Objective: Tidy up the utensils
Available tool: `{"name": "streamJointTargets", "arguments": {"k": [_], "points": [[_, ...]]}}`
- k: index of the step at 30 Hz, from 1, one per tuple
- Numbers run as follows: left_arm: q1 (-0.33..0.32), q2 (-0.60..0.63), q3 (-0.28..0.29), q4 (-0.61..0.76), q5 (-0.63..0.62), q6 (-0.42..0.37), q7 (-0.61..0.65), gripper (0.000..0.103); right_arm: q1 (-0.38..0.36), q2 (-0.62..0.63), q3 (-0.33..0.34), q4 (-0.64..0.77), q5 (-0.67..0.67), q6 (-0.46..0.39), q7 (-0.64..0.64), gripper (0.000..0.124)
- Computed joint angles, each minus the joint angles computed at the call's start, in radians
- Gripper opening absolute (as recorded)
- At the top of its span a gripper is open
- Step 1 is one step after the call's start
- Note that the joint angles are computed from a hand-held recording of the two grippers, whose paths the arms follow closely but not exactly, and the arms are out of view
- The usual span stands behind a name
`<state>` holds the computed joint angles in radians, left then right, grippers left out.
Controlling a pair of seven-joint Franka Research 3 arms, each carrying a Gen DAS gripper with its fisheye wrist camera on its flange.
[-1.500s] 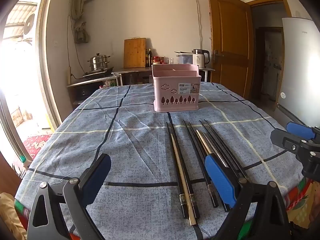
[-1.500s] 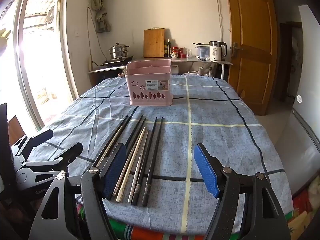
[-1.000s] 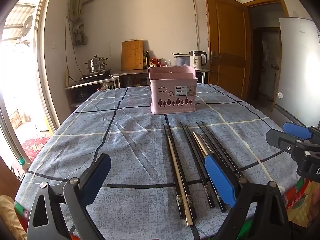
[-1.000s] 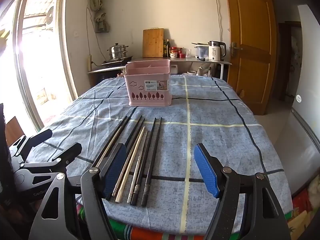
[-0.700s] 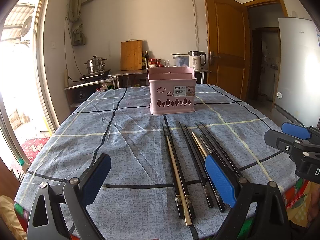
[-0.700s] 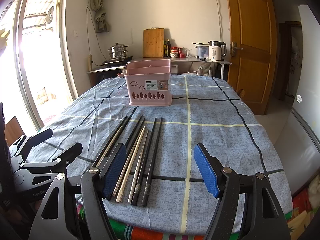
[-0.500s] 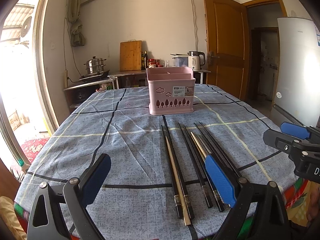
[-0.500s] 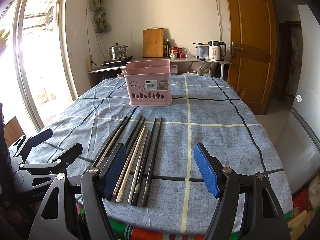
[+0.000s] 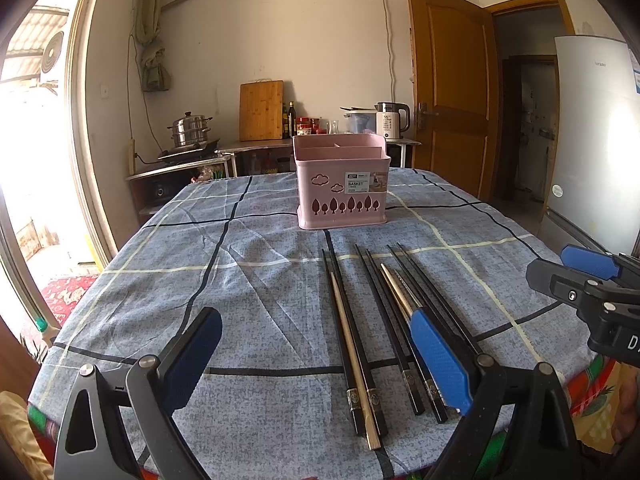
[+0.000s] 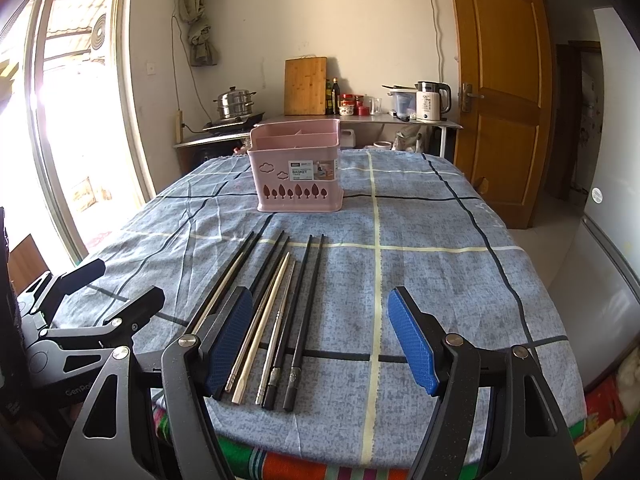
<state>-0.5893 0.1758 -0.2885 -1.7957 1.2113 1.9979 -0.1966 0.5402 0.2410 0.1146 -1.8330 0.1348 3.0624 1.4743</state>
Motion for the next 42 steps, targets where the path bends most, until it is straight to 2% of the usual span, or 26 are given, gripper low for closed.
{"name": "streamJointTargets", "arguments": {"k": [42], "points": [[0.002,-0.004,-0.001,-0.006,-0.002,0.004,0.004,0.096,0.003,-0.006,-0.004,-0.007,-0.006,0.002,0.009,0.071]]}}
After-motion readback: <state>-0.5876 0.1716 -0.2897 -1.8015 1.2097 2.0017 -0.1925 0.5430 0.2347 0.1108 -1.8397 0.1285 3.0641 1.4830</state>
